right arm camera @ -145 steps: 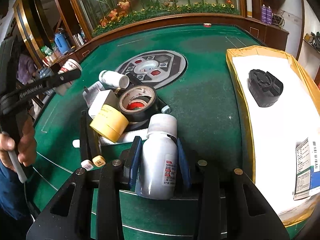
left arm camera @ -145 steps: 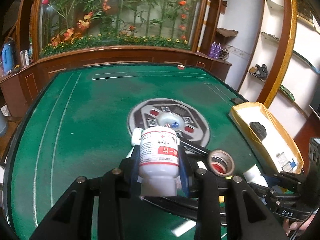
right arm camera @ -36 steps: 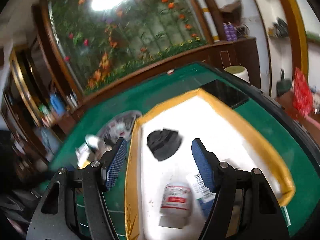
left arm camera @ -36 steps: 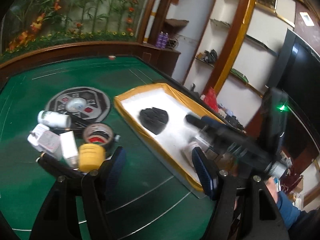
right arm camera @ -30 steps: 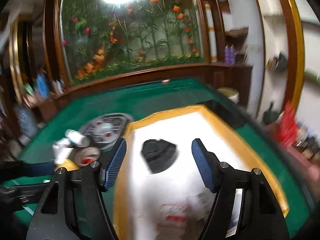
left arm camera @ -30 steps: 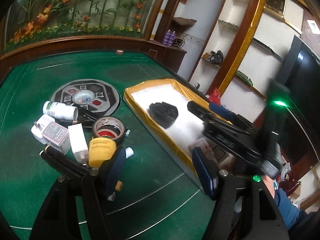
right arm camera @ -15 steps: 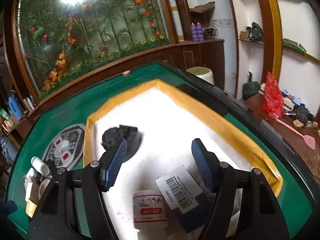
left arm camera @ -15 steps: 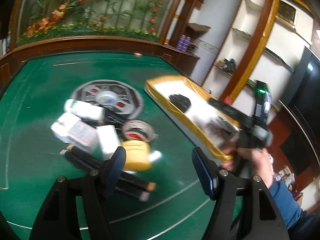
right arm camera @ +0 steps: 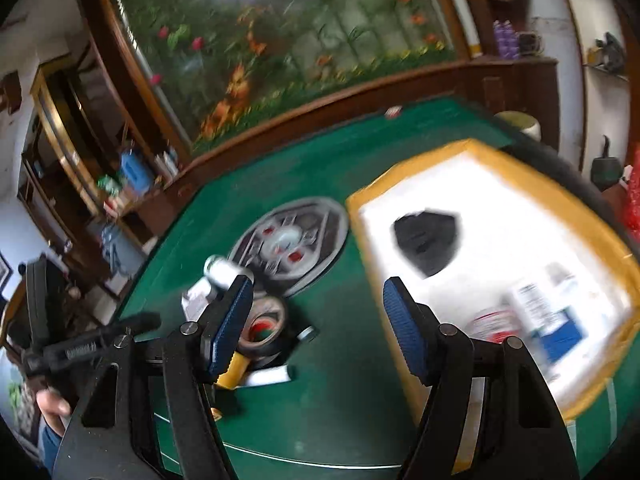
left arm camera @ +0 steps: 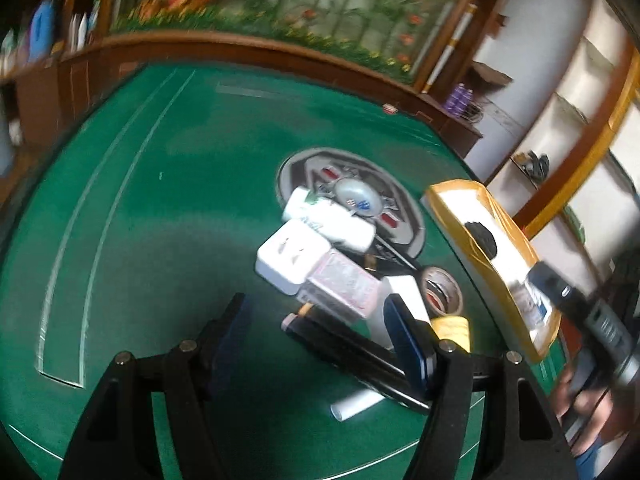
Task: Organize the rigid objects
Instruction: 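Move both tools back to the heap, left tool reaching the white plug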
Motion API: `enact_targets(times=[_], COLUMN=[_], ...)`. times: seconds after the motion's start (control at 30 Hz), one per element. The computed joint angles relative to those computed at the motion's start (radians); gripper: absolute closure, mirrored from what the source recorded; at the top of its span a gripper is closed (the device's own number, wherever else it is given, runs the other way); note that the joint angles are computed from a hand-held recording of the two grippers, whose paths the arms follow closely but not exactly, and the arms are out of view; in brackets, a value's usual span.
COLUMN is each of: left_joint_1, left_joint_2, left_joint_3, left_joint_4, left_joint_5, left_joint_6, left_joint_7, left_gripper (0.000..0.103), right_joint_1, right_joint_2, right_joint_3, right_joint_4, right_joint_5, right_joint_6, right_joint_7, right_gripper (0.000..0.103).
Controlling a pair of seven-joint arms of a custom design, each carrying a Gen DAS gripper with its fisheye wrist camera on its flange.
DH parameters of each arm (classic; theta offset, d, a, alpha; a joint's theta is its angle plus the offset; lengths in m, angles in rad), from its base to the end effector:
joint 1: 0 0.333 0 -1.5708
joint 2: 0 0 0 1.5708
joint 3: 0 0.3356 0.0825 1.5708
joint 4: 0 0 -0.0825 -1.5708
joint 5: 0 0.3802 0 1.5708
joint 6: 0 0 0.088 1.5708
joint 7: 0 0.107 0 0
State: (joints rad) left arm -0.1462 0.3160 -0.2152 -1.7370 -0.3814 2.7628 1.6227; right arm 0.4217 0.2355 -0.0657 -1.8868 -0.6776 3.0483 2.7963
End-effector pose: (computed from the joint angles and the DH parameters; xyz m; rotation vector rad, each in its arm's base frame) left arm 0.6588 -0.2127 0.4999 -1.8930 2.0391 -1.1009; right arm 0.5955 0.2774 0.5021 -1.3985 1.7356 -0.4496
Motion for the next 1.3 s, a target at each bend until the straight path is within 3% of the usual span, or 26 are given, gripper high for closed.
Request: enact_targets(times=[0.07, 0.1, 0.23, 0.27, 0.33, 0.4, 0.43, 0.5, 0.57, 0.67, 0.77, 0.9, 0.97, 1.13, 1.3], left_joint_1=[-0.004, -0.006, -0.041, -0.040, -0.030, -0.041, -0.056, -0.053, -0.052, -0.039, -0.039, -0.075, -0.109, -0.137, -0.141], left_joint_2=[0.020, 0.031, 0.063, 0.079, 0.109, 0.153, 0.173, 0.202, 0.225, 0.253, 0.237, 0.226, 0.217, 0.216, 0.218], left_joint_3=[0.013, 0.018, 0.065, 0.065, 0.052, 0.054, 0.068, 0.060, 0.061, 0.058, 0.069, 0.105, 0.142, 0.172, 0.181], left_joint_4=[0.029, 0.045, 0.092, 0.116, 0.158, 0.223, 0.255, 0.299, 0.333, 0.372, 0.339, 0.319, 0.312, 0.302, 0.308], left_joint_5=[0.008, 0.017, 0.123, 0.135, 0.140, 0.175, 0.205, 0.202, 0.208, 0.190, 0.206, 0.283, 0.367, 0.479, 0.541], left_joint_6=[-0.026, -0.033, -0.047, -0.065, -0.098, -0.142, -0.167, -0.176, -0.188, -0.232, -0.194, -0.174, -0.182, -0.182, -0.187], left_joint_7=[-0.035, -0.049, -0.130, -0.135, -0.126, -0.116, -0.131, -0.137, -0.144, -0.160, -0.169, -0.187, -0.215, -0.248, -0.288], left_gripper=[0.034, 0.034, 0.034, 0.034, 0.034, 0.034, 0.033, 0.033, 0.033, 0.034, 0.034, 0.034, 0.034, 0.034, 0.035], right_joint_1=[-0.058, -0.064, -0.005, 0.041, 0.058, 0.017, 0.024, 0.090, 0.107, 0.047, -0.010, 0.020, 0.001, -0.051, -0.005], right_joint_2=[0.052, 0.076, 0.176, 0.197, 0.211, 0.209, 0.201, 0.184, 0.178, 0.181, 0.185, 0.180, 0.181, 0.192, 0.190], right_joint_3=[0.080, 0.090, 0.028, -0.025, -0.053, 0.006, -0.007, -0.103, -0.126, -0.044, 0.039, 0.008, 0.033, 0.108, 0.054], right_joint_4=[0.057, 0.085, 0.239, 0.264, 0.263, 0.253, 0.245, 0.220, 0.209, 0.213, 0.212, 0.201, 0.199, 0.212, 0.210], right_joint_5=[0.123, 0.155, 0.166, 0.163, 0.110, 0.177, 0.155, 0.114, 0.109, 0.153, 0.211, 0.235, 0.261, 0.337, 0.335], right_joint_6=[-0.008, 0.000, -0.005, 0.006, 0.044, 0.024, 0.020, 0.069, 0.086, 0.076, 0.071, 0.084, 0.085, 0.046, 0.043], right_joint_7=[-0.109, -0.128, -0.165, -0.161, -0.130, -0.243, -0.232, -0.168, -0.149, -0.218, -0.303, -0.322, -0.346, -0.426, -0.419], right_gripper=[0.034, 0.034, 0.034, 0.034, 0.034, 0.034, 0.034, 0.034, 0.034, 0.034, 0.034, 0.034, 0.034, 0.034, 0.034])
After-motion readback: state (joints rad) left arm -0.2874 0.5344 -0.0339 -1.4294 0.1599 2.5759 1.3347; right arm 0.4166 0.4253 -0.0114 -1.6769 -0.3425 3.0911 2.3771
